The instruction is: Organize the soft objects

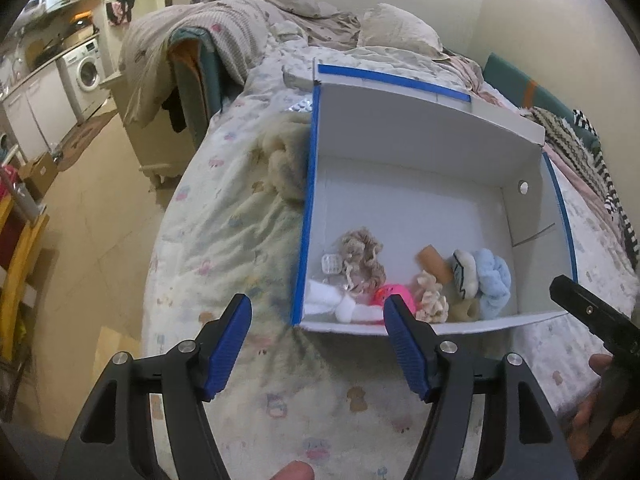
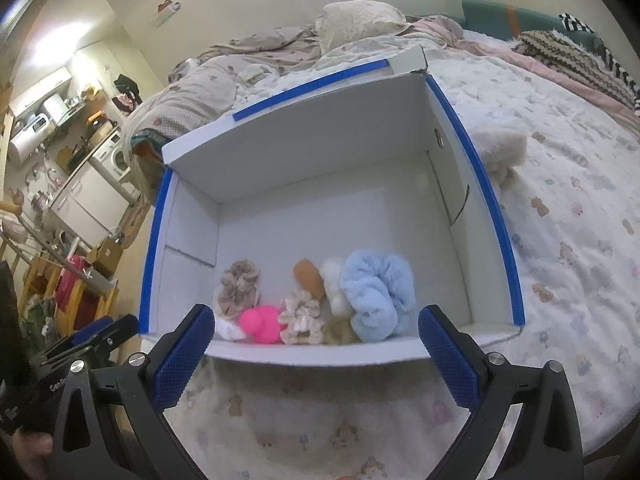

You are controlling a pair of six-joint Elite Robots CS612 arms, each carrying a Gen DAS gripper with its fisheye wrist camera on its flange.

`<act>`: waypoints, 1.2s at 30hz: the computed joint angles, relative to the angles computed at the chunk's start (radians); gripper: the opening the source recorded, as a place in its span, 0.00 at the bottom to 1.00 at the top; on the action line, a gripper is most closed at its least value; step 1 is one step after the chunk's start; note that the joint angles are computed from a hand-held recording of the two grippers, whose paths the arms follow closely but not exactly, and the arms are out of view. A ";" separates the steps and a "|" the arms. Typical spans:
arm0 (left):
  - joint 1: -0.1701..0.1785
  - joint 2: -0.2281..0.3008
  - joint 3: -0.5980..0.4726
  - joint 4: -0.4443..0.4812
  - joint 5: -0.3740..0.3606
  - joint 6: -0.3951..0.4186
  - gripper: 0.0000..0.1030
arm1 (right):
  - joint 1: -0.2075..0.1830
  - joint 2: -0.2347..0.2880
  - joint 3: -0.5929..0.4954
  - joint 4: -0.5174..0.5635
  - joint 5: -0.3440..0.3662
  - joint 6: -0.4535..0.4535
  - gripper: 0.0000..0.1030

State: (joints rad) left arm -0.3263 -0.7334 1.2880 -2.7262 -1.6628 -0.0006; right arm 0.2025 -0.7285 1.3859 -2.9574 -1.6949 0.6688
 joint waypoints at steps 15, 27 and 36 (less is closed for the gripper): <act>0.002 -0.047 0.129 -0.329 -0.016 -0.009 0.92 | 0.053 -0.018 0.032 -0.123 -0.237 -0.092 1.00; -0.006 -0.044 0.126 -0.356 0.053 -0.024 0.99 | 0.051 -0.020 0.040 -0.150 -0.235 -0.082 1.00; -0.005 -0.044 0.132 -0.375 0.049 -0.025 0.99 | 0.056 -0.017 0.032 -0.133 -0.251 -0.099 1.00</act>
